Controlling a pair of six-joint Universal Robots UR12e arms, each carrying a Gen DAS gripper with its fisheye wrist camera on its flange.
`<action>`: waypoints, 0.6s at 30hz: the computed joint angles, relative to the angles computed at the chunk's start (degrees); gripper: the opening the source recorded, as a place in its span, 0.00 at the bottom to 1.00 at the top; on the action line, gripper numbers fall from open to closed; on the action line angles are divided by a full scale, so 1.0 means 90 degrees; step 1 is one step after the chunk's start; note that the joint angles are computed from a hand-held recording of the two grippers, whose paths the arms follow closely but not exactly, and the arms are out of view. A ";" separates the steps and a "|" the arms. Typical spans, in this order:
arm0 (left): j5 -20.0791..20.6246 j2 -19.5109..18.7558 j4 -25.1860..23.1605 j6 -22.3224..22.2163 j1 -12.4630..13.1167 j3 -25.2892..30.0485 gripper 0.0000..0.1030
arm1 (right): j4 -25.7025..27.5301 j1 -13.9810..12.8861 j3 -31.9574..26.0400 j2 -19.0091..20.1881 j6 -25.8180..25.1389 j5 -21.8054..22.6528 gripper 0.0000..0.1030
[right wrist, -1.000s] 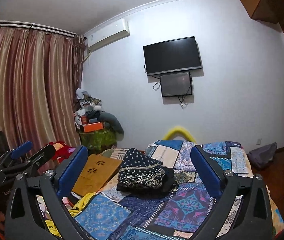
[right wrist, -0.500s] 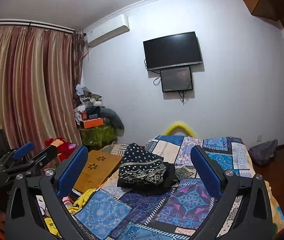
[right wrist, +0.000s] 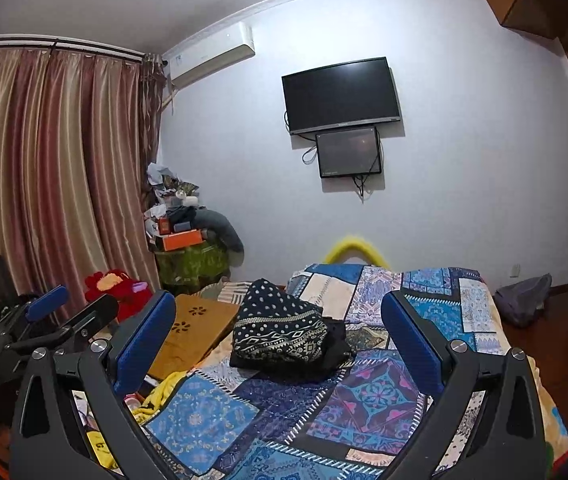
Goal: Fold large clothes
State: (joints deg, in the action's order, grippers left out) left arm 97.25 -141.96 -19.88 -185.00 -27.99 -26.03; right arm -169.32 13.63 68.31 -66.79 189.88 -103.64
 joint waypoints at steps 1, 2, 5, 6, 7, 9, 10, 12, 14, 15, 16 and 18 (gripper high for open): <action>-0.0009 -0.0010 -0.0006 0.0002 -0.0002 0.0018 0.99 | 0.0022 -0.0004 -0.0002 0.0000 0.0013 0.0001 0.99; -0.0018 -0.0009 -0.0010 0.0004 0.0000 0.0016 0.99 | 0.0048 -0.0005 -0.0005 -0.0005 0.0022 -0.0003 0.99; -0.0031 -0.0029 -0.0013 -0.0007 0.0000 0.0051 0.99 | 0.0086 -0.0007 0.0011 -0.0018 0.0038 -0.0009 0.99; -0.0047 -0.0030 0.0002 -0.0024 0.0000 0.0047 0.99 | 0.0087 -0.0010 0.0021 -0.0021 0.0040 -0.0006 0.99; -0.0078 -0.0037 0.0003 -0.0040 0.0001 0.0058 0.99 | 0.0093 -0.0012 0.0022 -0.0023 0.0043 -0.0005 0.99; -0.0116 -0.0036 -0.0029 -0.0015 0.0003 0.0066 0.99 | 0.0101 -0.0019 0.0031 -0.0034 0.0061 0.0001 0.99; -0.0112 -0.0050 -0.0054 0.0009 0.0000 0.0094 0.99 | 0.0090 -0.0021 0.0050 -0.0040 0.0068 0.0008 0.99; -0.0102 -0.0063 -0.0068 0.0035 -0.0006 0.0115 0.99 | 0.0098 -0.0031 0.0063 -0.0051 0.0080 0.0027 0.99; -0.0107 -0.0071 -0.0089 0.0033 -0.0008 0.0129 0.99 | 0.0087 -0.0031 0.0080 -0.0062 0.0089 0.0022 0.99; -0.0118 -0.0072 -0.0093 0.0024 -0.0008 0.0127 0.99 | 0.0089 -0.0037 0.0071 -0.0057 0.0092 0.0022 0.99; -0.0146 -0.0075 -0.0111 0.0014 -0.0006 0.0134 0.99 | 0.0093 -0.0038 0.0069 -0.0055 0.0099 0.0010 0.99; -0.0193 -0.0058 -0.0113 -0.0007 0.0001 0.0099 0.99 | 0.0112 -0.0044 0.0068 -0.0062 0.0111 0.0000 0.99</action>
